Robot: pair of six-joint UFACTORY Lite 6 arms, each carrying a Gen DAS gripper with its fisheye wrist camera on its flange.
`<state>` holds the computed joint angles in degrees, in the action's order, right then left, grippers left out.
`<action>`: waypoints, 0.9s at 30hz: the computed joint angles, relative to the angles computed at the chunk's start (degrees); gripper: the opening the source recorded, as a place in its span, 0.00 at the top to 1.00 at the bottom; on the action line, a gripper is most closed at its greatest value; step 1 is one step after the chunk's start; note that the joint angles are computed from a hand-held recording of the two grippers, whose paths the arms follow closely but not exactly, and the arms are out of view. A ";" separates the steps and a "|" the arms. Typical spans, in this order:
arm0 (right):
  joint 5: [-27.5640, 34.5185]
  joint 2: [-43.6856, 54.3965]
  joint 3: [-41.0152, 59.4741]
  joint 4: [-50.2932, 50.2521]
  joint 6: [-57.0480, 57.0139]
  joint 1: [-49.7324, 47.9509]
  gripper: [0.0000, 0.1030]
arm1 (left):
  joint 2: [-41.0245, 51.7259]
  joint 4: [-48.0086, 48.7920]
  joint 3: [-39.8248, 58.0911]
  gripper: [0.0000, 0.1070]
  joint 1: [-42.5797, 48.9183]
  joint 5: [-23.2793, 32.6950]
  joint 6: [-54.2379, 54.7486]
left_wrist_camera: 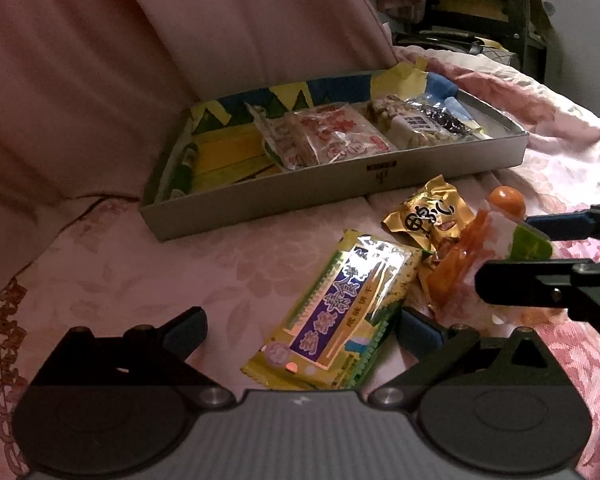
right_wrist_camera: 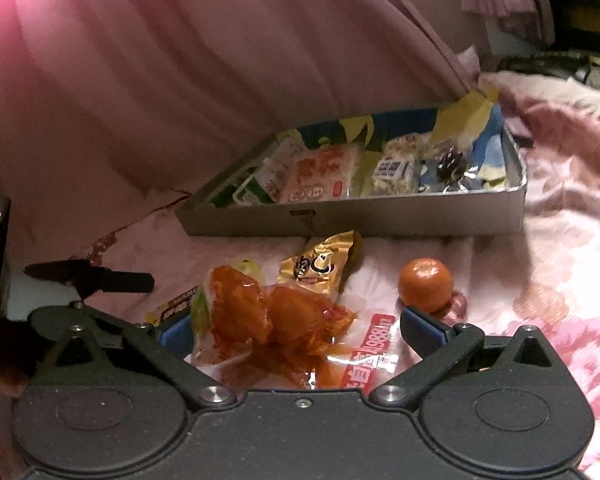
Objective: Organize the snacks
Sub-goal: 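Close the left gripper on the green bar while the right closes on the orange bag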
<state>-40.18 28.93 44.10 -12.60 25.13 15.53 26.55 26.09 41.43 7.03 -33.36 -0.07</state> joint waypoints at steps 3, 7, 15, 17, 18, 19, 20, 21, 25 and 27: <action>0.88 1.67 1.95 -2.40 2.55 -0.29 0.01 | 0.80 1.01 0.81 0.04 0.21 0.12 -1.47; 1.63 2.76 3.09 -0.82 0.36 0.70 0.01 | 1.75 2.41 1.78 0.04 0.58 0.25 -3.07; 2.98 1.94 3.05 0.27 -0.52 1.44 0.11 | 1.56 4.73 1.89 0.08 1.07 0.76 -5.68; 3.20 1.12 2.67 -1.06 -0.20 1.68 0.21 | 0.95 7.29 1.95 0.11 1.46 1.63 -8.28; 3.65 0.78 2.61 -0.93 -0.65 1.86 0.21 | 0.47 8.28 1.69 0.13 1.60 1.98 -8.94; 4.18 0.45 2.51 -0.59 -1.36 2.14 0.23 | 0.05 8.94 1.39 0.14 1.68 2.22 -9.00; 4.25 0.28 2.33 -0.68 -1.68 2.15 0.24 | -0.39 9.50 1.05 0.17 1.74 2.37 -8.94; 4.35 0.17 2.24 -1.19 -1.31 1.97 0.24 | -0.91 10.07 0.67 0.21 1.77 2.56 -9.11; 5.94 -0.71 2.13 -3.47 0.88 1.41 0.26 | -2.91 11.27 -0.13 0.32 0.76 4.50 -10.57; 7.27 -1.68 1.76 -3.51 0.92 1.58 0.27 | -3.55 10.01 -0.27 0.37 -0.35 5.78 -9.82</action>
